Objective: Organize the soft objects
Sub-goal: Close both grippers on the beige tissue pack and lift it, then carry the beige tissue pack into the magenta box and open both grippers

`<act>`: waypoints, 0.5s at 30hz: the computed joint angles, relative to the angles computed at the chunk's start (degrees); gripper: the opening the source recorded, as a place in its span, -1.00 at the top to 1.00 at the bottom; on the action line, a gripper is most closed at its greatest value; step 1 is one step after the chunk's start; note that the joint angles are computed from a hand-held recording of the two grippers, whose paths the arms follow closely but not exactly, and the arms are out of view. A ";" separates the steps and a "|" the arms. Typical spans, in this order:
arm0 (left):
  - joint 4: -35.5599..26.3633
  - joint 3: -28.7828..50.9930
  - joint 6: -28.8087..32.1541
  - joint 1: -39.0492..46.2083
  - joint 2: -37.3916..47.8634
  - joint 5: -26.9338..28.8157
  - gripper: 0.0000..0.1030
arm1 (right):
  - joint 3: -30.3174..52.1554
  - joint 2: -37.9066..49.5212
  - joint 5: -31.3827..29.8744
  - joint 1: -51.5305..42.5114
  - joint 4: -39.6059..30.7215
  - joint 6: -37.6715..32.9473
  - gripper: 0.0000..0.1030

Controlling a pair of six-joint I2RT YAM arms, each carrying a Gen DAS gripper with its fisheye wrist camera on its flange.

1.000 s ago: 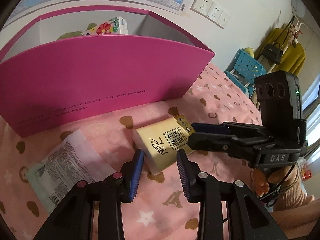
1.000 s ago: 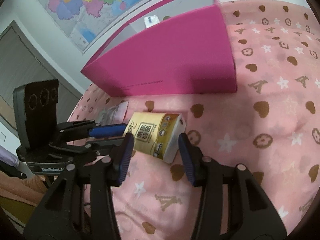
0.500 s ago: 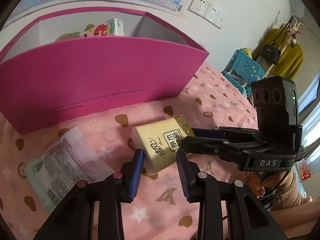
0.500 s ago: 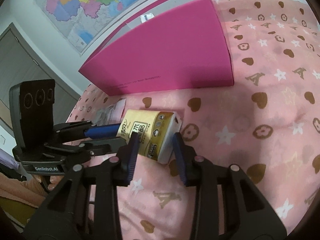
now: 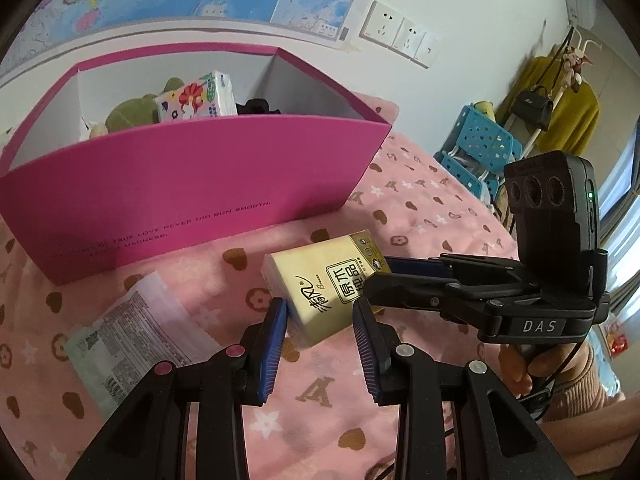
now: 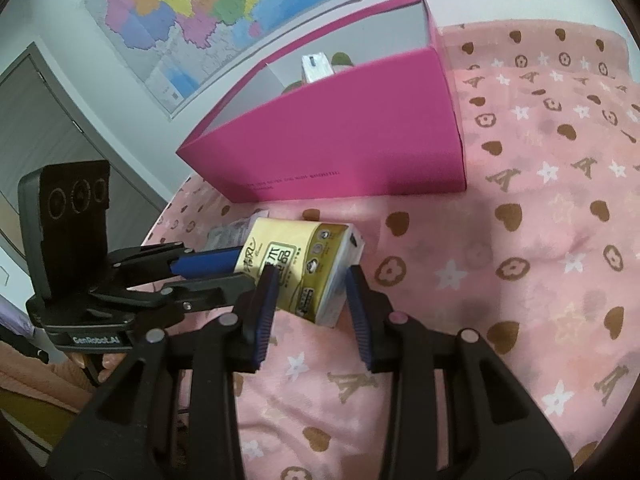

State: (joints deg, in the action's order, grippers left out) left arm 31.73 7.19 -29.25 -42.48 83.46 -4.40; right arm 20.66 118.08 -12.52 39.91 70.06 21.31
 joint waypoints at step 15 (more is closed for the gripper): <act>-6.93 -1.29 -0.22 -2.41 -11.06 -3.02 0.32 | -2.65 -4.06 2.33 1.78 0.83 -1.48 0.26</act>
State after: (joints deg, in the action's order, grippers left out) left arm 24.80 5.90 -29.47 -44.89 72.40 -7.42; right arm 18.01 114.03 -10.19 41.68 70.90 19.83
